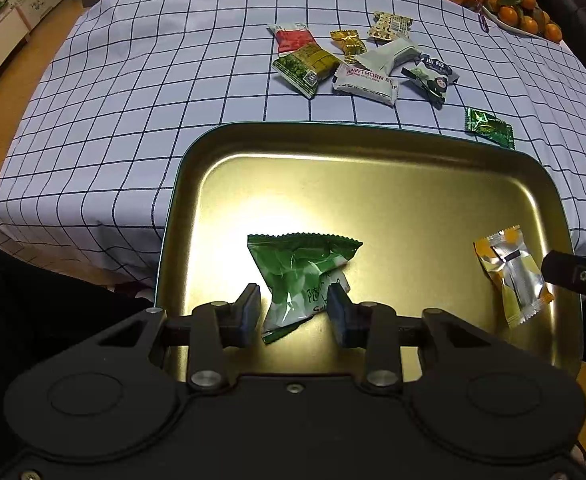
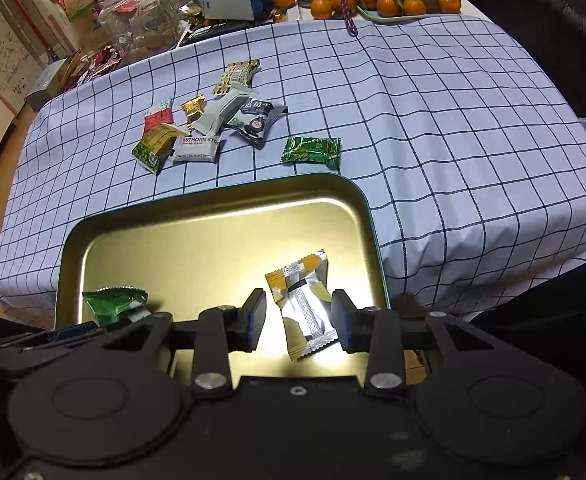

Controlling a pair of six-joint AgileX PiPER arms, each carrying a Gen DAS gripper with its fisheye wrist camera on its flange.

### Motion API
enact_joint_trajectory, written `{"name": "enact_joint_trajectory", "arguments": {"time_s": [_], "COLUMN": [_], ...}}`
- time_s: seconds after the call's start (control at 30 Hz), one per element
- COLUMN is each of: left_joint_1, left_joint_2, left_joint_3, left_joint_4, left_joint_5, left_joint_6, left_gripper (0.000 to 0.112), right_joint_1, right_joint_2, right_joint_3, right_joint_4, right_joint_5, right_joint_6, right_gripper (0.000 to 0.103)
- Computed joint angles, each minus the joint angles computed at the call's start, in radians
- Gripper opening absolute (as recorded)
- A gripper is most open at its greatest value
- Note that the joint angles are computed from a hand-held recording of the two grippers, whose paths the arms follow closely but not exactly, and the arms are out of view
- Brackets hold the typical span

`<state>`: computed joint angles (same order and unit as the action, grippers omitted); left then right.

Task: Organize snacks
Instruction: 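Open both tools over the gold tray to drop both snacks, then reach right tool to the gold-patterned bar and grasp it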

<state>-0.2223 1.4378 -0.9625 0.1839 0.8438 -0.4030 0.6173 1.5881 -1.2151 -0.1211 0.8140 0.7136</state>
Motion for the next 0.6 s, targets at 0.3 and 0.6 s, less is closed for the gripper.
{"name": "enact_joint_trajectory", "arguments": {"time_s": [0.3, 0.6], "left_joint_1": [0.003, -0.009], "left_joint_2": [-0.006, 0.007], "left_joint_3": [-0.006, -0.098], "left_joint_4": [0.001, 0.073], "left_joint_5": [-0.004, 0.054], "left_joint_6": [0.006, -0.029], "left_gripper": [0.046, 0.045], "right_joint_1": [-0.028, -0.045], "right_joint_2": [0.051, 0.144], "right_joint_3": [-0.055, -0.197], "right_joint_4": [0.023, 0.063], "right_joint_5": [0.089, 0.215], "right_joint_6": [0.084, -0.059], "right_gripper": [0.038, 0.038]}}
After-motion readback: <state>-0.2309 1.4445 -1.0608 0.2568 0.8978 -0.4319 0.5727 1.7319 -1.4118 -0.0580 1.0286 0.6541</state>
